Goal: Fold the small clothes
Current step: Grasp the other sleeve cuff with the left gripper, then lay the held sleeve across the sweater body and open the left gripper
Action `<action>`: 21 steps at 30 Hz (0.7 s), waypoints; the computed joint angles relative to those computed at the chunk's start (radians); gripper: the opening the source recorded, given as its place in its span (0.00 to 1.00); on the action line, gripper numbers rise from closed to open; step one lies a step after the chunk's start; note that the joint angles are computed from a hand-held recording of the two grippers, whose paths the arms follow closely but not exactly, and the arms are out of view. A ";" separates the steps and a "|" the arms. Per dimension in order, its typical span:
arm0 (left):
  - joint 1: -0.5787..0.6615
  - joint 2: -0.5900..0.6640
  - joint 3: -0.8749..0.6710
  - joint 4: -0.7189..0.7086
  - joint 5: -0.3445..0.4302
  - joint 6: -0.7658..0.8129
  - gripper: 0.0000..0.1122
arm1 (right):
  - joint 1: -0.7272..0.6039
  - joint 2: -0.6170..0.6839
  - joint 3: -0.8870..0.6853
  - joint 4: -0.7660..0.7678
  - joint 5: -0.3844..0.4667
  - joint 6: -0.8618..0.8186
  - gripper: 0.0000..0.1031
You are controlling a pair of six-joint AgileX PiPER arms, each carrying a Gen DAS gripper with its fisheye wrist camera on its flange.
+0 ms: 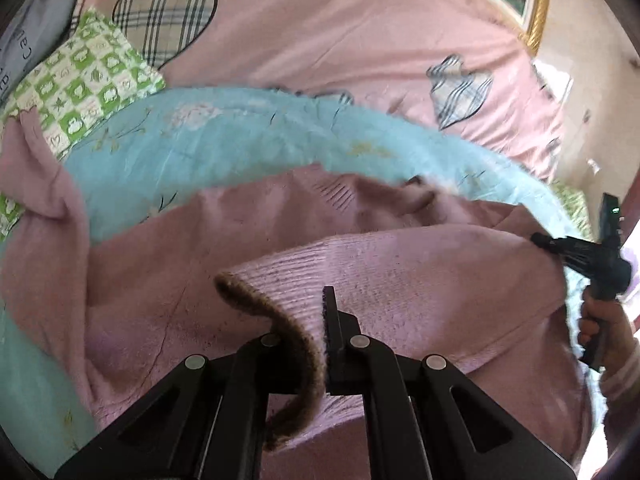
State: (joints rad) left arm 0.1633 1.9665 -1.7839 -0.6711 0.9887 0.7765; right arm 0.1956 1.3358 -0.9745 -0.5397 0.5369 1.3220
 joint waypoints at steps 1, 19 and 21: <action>-0.005 0.026 -0.027 0.031 0.016 -0.033 0.03 | 0.001 0.018 0.000 0.011 0.002 -0.002 0.08; 0.245 0.015 -0.069 0.012 0.117 -0.084 0.31 | 0.412 -0.005 0.008 -0.269 0.055 0.455 0.43; 0.260 0.037 -0.117 0.031 0.125 -0.119 0.42 | 0.465 0.038 -0.013 -0.246 0.016 0.444 0.43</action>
State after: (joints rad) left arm 0.4234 2.0036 -1.9006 -0.6399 1.1139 0.6571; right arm 0.6607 1.3740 -0.9871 -0.7858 0.5530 1.7663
